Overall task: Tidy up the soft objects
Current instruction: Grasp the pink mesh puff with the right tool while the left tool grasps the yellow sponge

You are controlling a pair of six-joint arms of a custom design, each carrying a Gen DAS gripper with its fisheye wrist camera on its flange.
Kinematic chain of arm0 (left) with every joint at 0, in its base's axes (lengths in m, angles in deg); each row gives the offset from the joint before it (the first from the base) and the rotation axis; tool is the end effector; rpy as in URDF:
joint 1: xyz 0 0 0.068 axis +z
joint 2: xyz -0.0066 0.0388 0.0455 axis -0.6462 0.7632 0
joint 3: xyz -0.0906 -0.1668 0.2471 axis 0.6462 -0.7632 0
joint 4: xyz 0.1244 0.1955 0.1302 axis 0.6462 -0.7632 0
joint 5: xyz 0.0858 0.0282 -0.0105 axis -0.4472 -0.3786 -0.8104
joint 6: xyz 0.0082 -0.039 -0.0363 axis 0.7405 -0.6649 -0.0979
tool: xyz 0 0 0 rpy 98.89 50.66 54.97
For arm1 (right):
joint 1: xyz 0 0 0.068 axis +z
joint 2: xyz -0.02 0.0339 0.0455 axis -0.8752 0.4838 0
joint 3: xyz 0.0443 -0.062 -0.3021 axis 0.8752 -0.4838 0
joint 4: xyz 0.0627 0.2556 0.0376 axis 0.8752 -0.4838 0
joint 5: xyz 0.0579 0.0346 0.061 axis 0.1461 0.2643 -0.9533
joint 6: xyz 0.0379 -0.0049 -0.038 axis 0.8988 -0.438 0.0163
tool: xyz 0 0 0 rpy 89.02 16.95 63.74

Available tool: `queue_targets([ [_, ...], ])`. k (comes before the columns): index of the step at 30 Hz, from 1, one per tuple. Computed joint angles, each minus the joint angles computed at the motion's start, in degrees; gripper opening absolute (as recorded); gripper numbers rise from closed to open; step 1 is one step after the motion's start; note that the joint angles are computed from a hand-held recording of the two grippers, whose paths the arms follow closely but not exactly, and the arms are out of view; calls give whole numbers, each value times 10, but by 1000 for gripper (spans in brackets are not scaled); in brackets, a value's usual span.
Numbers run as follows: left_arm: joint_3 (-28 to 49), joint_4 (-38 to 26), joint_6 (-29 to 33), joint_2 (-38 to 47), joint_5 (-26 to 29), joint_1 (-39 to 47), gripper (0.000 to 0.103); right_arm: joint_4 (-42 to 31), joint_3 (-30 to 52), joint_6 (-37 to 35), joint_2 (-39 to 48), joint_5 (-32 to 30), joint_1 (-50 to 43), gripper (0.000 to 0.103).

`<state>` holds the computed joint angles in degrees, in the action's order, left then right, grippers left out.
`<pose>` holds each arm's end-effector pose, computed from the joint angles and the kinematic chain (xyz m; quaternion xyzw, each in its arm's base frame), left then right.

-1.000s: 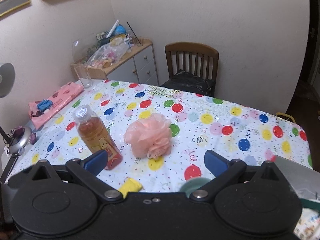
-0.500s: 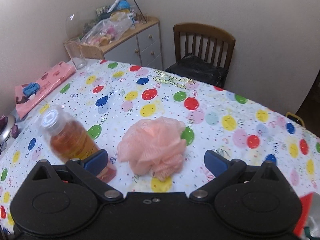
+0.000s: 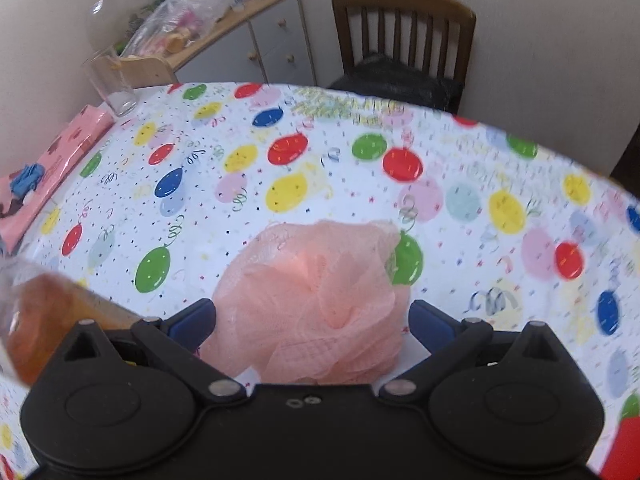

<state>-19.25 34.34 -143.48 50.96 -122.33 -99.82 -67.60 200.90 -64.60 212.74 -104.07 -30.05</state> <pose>0.1874 -0.2720 0.1471 -0.1323 0.9141 0.0198 0.3828 0.4388 0.2761 0.2393 -0.3631 0.8885 0.1878 0.2084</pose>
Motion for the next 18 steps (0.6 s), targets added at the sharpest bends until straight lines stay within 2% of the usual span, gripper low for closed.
queue_targets([
  [4, -5, 14, 4, 7, 1, 1, 101, 0, 9, 21, 20, 3, 4, 101],
  [9, -7, 22, 9, 15, -1, 1, 87, 10, -5, 23, 22, 11, 8, 92],
  [11, -5, 20, 11, 14, -5, 0, 75, 15, -12, 23, 20, 17, 9, 85],
  [12, -2, 14, 10, 15, -8, -1, 72, 15, -13, 25, 21, 17, 8, 83],
  [14, 6, 1, 10, 18, -12, 0, 58, 25, -22, 28, 16, 20, 7, 77],
  [18, 13, -20, 9, 20, -16, 0, 41, 31, -29, 32, 9, 30, 5, 62],
])
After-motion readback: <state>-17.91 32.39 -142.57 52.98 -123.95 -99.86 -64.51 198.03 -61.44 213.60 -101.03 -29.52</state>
